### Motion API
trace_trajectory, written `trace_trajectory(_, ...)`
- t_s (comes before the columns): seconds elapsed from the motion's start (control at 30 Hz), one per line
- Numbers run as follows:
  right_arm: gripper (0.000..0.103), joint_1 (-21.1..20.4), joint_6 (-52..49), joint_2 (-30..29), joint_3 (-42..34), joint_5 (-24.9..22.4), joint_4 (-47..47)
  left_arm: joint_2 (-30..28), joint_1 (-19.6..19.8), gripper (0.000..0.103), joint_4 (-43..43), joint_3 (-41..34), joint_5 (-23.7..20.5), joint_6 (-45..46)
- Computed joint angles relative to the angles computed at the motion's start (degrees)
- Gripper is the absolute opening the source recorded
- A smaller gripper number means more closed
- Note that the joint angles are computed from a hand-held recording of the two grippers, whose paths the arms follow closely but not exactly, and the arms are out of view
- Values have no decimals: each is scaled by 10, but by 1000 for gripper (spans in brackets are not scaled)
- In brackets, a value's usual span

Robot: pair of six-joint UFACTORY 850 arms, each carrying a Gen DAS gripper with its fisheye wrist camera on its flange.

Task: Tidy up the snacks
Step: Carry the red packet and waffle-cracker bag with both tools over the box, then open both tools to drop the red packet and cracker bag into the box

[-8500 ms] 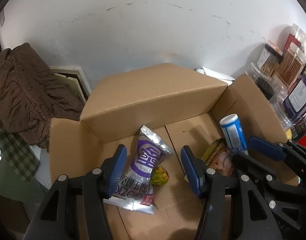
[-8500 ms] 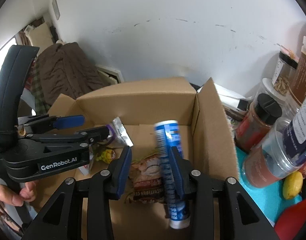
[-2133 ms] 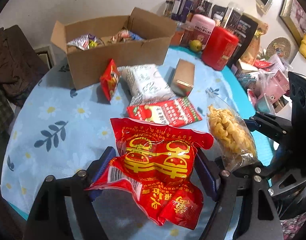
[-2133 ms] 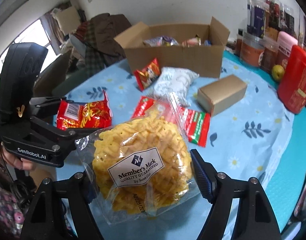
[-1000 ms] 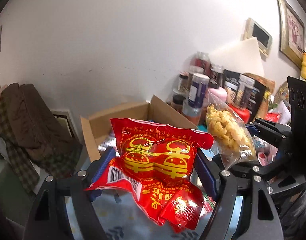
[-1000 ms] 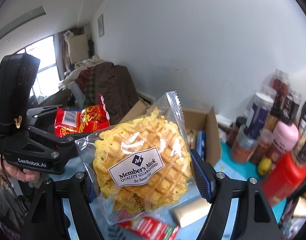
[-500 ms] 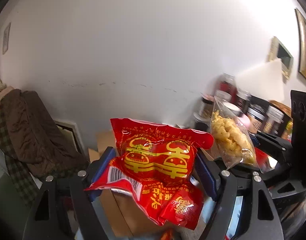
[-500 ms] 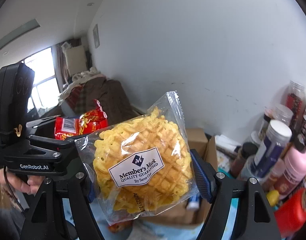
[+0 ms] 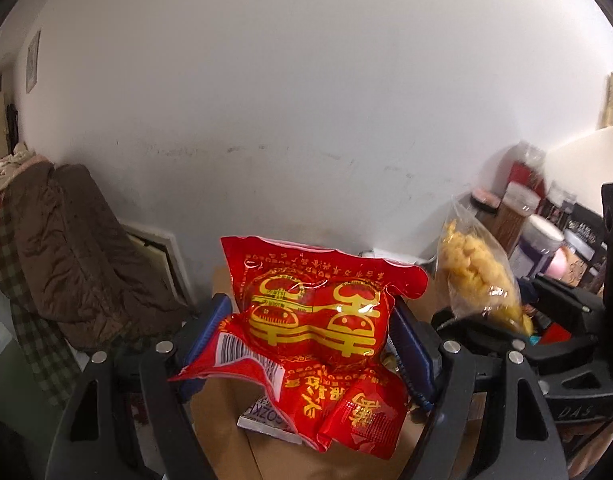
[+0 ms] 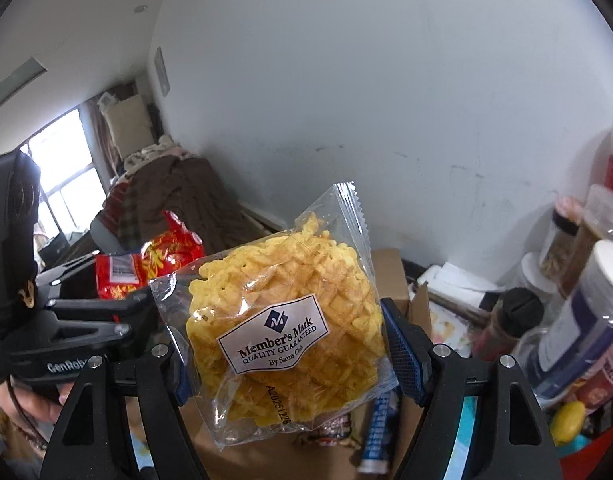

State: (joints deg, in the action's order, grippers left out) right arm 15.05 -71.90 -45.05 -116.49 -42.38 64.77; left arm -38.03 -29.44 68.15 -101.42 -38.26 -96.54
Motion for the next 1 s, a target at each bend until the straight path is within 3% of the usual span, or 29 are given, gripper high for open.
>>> trace_trajectory(0.2,77,0,19,3,7,-9,-22,-28,17,78,-63,-24,12,66)
trace_trajectory(0.37,77,10,97,-19,-24,8,-98,-59,32,78,-154,-59,13,151)
trace_trajectory(0.5,77,12,143,-41,-53,-9,-143,-77,38,78,-194,-80,4,191)
trace_trajectory(1.0,81,34,246,-55,-60,52,-305,-149,52,79,-352,-185,-88,336)
